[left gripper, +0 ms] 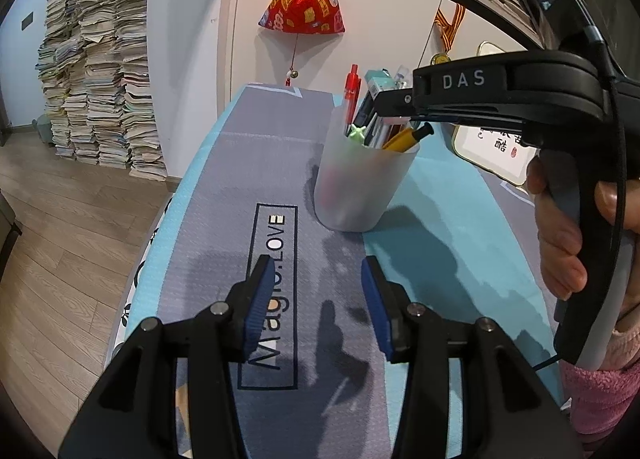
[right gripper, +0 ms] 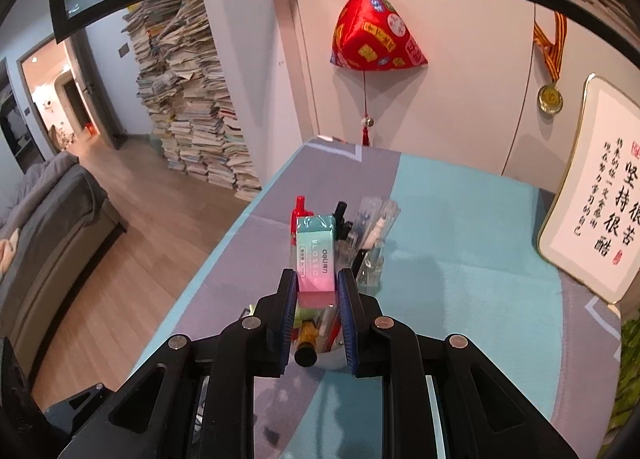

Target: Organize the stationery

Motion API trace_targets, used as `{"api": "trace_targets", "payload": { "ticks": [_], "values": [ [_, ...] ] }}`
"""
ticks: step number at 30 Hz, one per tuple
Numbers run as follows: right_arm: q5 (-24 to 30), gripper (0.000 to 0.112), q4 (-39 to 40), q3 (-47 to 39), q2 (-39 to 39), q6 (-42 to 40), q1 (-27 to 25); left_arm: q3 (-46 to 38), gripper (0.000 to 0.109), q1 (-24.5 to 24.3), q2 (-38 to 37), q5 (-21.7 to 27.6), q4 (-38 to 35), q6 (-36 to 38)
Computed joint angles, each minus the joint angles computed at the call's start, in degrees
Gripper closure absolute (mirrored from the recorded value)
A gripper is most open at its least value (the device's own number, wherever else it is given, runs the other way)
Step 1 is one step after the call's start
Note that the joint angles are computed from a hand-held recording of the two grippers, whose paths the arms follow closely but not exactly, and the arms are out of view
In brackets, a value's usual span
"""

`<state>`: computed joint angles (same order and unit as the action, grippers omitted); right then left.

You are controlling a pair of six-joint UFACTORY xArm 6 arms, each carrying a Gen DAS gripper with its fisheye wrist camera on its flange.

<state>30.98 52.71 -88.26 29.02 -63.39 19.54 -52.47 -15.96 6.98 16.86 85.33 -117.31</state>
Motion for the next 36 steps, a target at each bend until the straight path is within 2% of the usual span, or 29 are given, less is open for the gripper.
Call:
{"api": "trace_targets", "payload": {
  "ticks": [14, 23, 26, 31, 33, 35, 36],
  "values": [
    [4.13, 0.089, 0.63, -0.51, -0.01, 0.81, -1.33, -0.6, 0.065, -0.48, 0.73, 0.24, -1.33, 1.29],
    [3.1, 0.089, 4.88, 7.27, -6.11, -5.97, -4.74, -1.81, 0.062, -1.21, 1.15, 1.07, -2.72, 3.18],
    [0.47, 0.089, 6.92, 11.14, -8.86, -8.48, -6.36, -2.89, 0.058, -2.49, 1.34, 2.64, -2.95, 4.3],
    [-0.3, 0.089, 11.66, 15.56, -12.89, -12.79, -10.19, -4.69, 0.053, -5.53, 1.42, 6.2, -3.5, 7.09],
    [-1.57, 0.085, 13.75, 17.43, -14.84, -14.26, -11.72, -5.3, 0.051, -6.69, 1.08, 7.55, -3.63, 7.75],
    [-3.85, 0.066, 17.16, 19.49, -17.0, -17.02, -12.66, -6.03, 0.048, -7.56, 0.79, 8.69, -3.83, 8.37],
    [-4.78, 0.062, 19.21, 20.28, -17.96, -18.65, -13.01, -6.35, 0.046, -8.39, 0.34, 9.86, -3.95, 8.8]
  ]
}}
